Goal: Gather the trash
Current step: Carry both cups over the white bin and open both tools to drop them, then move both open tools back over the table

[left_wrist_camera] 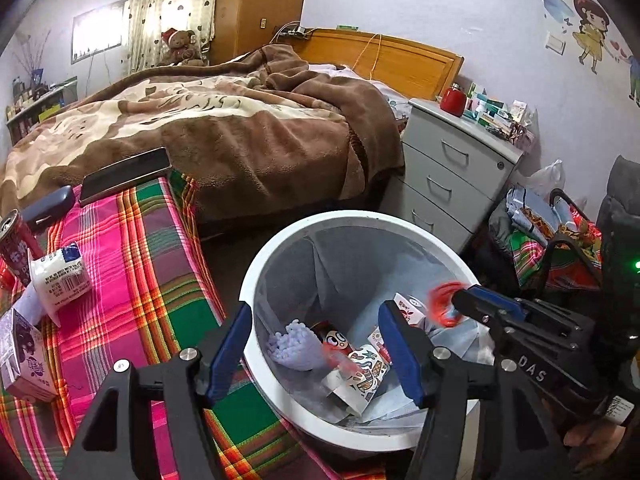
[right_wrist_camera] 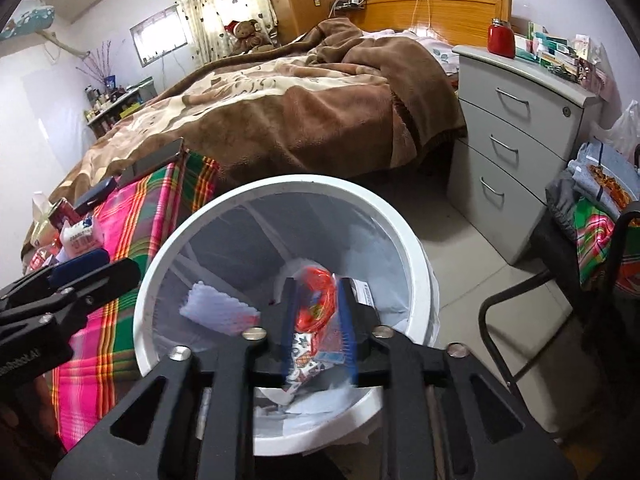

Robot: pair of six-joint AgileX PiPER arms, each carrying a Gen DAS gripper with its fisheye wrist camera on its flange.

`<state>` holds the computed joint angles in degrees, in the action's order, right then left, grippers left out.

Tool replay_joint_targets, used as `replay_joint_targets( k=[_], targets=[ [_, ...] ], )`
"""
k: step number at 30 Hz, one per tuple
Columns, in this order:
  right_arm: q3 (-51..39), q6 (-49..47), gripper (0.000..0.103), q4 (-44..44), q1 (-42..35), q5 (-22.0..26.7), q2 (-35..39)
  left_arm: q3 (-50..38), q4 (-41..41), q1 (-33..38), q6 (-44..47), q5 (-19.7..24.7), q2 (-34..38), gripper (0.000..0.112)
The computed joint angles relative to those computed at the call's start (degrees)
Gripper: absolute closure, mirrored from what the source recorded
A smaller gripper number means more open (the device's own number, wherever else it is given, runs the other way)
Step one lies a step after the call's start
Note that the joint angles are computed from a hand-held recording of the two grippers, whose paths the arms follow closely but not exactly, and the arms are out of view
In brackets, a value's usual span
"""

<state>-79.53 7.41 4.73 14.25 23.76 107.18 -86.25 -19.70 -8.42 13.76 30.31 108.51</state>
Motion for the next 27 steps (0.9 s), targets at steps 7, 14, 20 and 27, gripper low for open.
replay_joint_targets(
  k=[7,14,20,27],
  targets=[
    [1.1,0.7,0.061,-0.2,0.7,-1.0,-1.6,2.0,-0.8,1.0,0.5,-0.9,-1.9,0.047],
    [0.8,3.8,0.061,-2.7,2.7,-1.7,-2.0,5.2,-0.1,2.3,0.0,-1.8,-5.2,0.047],
    [1.6,6.8,0.061,-5.7,4.7,-2.7,-3.2,8.6,-0.9,4.1,1.0,-2.9,-8.6,0.047],
    [2.3,8.5,0.061,-7.2,6.9,-4.2,-4.2,13.4,-3.7,7.0,3.9,-3.9,-12.8,0.047]
  ],
)
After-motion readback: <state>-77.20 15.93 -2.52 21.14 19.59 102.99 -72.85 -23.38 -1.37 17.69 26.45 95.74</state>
